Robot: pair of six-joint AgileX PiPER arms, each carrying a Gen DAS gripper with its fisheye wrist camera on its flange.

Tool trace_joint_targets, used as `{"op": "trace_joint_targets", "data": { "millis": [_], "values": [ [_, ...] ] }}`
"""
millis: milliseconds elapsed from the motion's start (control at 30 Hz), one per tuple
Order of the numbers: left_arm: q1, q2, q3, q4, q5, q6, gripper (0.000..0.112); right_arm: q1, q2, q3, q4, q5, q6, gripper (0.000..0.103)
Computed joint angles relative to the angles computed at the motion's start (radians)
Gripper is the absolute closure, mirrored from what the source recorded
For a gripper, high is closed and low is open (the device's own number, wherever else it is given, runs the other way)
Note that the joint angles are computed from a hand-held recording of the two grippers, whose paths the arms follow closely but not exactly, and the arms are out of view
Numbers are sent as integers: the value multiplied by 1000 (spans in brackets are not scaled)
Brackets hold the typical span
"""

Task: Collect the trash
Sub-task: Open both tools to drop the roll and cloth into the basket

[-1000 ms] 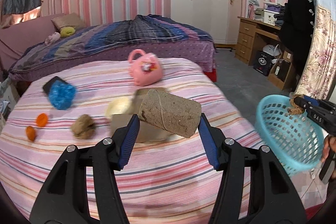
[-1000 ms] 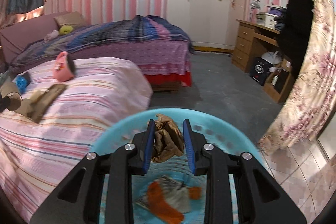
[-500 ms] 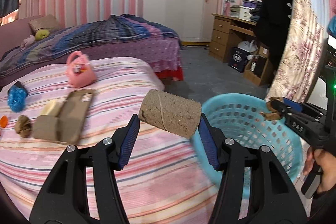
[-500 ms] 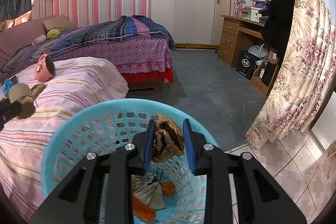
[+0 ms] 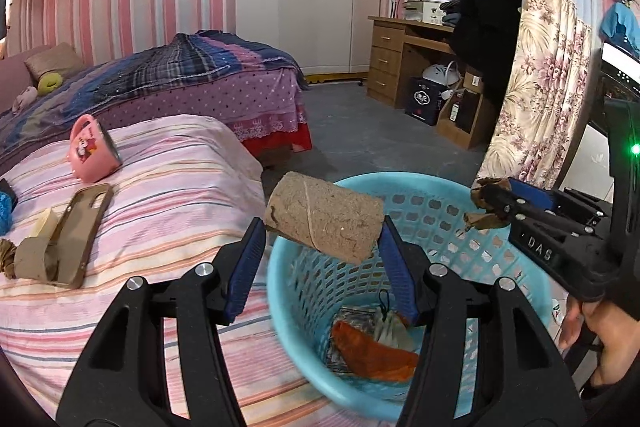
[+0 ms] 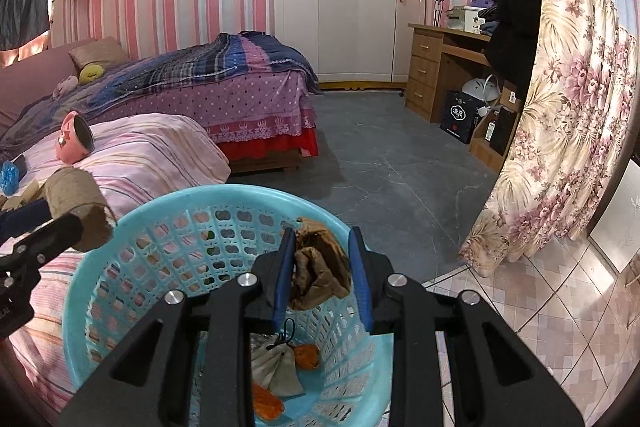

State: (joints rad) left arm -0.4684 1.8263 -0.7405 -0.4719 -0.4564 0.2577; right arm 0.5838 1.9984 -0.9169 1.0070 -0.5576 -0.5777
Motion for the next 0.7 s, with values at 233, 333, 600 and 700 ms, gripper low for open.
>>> {"op": "trace_joint_targets", "data": {
  "millis": [233,333,600,700],
  "values": [
    [-5,14,-8,-84,-12,86,32,1,4,-3,7,1,-1,76],
    [14,6,5,-97,-23,95,25,5,7,-4,11,-1,-3,76],
    [102,-44,64,-99,-63,108,18,15,17,-16,19,-2,-1,72],
    [137,-62,85,-75,-64,88,17,29,23,-32,61,-8,-27,48]
  ]
}}
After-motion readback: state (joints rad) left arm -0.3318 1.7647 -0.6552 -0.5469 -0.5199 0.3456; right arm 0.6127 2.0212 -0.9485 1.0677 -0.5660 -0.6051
